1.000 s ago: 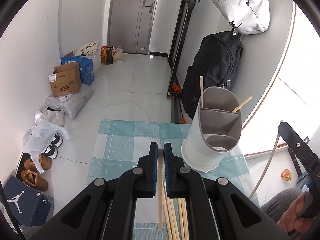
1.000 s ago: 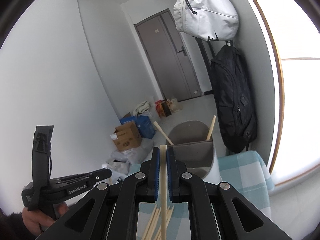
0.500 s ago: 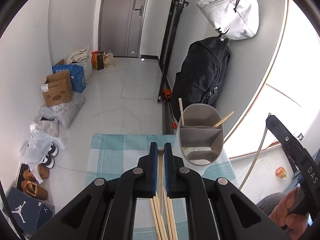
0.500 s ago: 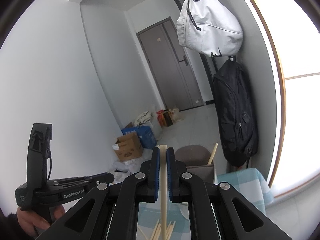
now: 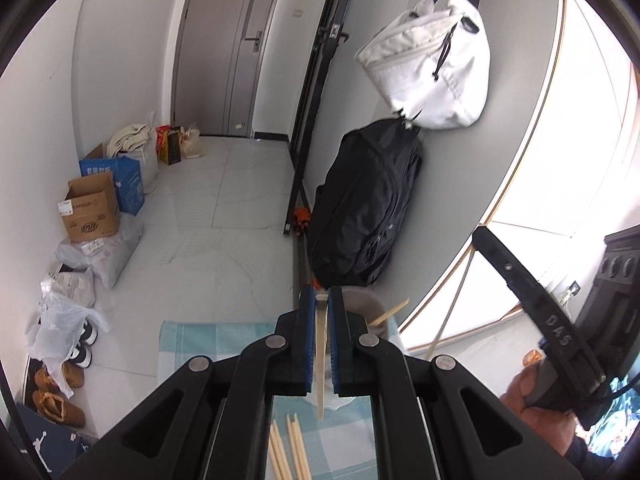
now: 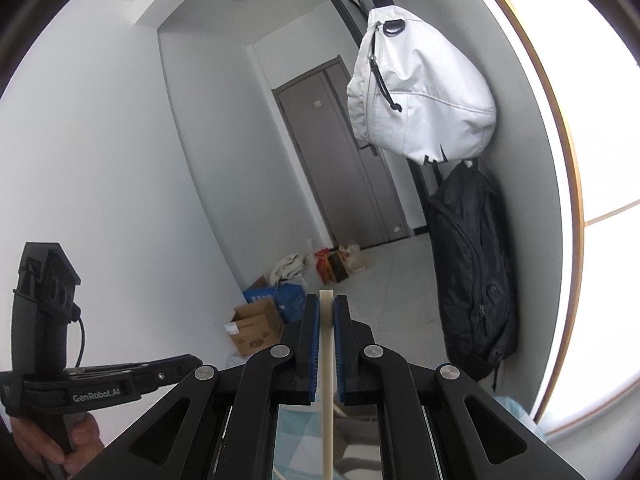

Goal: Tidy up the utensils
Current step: 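Carry both held chopsticks up toward the utensil holder, then open both tools over the utensil holder to drop the chopsticks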

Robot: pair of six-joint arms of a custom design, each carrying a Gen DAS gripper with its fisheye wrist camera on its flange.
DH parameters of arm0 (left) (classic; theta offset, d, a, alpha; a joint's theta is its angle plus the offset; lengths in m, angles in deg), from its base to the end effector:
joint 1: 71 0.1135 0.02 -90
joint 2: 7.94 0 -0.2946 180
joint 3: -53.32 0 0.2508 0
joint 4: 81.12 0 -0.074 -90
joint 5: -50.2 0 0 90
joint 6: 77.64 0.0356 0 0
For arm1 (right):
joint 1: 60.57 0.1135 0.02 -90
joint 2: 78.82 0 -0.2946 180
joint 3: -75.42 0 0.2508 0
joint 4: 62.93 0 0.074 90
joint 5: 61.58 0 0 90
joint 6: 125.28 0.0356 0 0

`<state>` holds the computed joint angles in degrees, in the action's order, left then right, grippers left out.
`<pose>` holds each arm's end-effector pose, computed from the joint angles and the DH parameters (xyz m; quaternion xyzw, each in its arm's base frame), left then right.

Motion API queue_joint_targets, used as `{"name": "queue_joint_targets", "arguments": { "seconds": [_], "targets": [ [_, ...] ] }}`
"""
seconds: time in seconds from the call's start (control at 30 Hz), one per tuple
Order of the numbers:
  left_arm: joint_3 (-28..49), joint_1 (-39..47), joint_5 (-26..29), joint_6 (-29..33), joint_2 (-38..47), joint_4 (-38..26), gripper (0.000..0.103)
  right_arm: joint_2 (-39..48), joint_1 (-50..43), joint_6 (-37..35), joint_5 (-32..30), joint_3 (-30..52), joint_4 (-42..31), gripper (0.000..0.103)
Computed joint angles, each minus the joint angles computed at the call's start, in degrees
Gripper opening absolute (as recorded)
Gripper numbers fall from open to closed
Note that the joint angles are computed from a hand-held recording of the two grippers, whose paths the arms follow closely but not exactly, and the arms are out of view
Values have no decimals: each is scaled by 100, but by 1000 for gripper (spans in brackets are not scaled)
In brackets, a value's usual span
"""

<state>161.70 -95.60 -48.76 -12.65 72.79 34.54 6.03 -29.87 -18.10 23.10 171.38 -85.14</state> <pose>0.2589 -0.1124 0.4554 -0.0382 0.8909 -0.1243 0.4353 0.2967 0.1800 0.4342 -0.1201 0.7625 0.2903 0.5656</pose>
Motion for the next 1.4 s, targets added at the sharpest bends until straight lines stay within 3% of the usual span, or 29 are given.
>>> {"name": "queue_joint_targets", "arguments": {
  "seconds": [0.3, 0.53, 1.03, 1.4],
  "targets": [
    [1564, 227, -12, 126, 1005, -261, 2, 1051, -199, -384, 83, 1442, -128, 6],
    [1655, 381, 189, 229, 1469, 64, 2, 1751, -387, -274, 97, 1851, -37, 6],
    [1135, 560, 862, 234, 1751, 260, 2, 1755, -169, -906, 387, 661, 1366, 6],
    [913, 332, 1241, 644, 1908, 3, 2, 1151, -344, -841, -85, -201, 1036, 6]
  ]
}}
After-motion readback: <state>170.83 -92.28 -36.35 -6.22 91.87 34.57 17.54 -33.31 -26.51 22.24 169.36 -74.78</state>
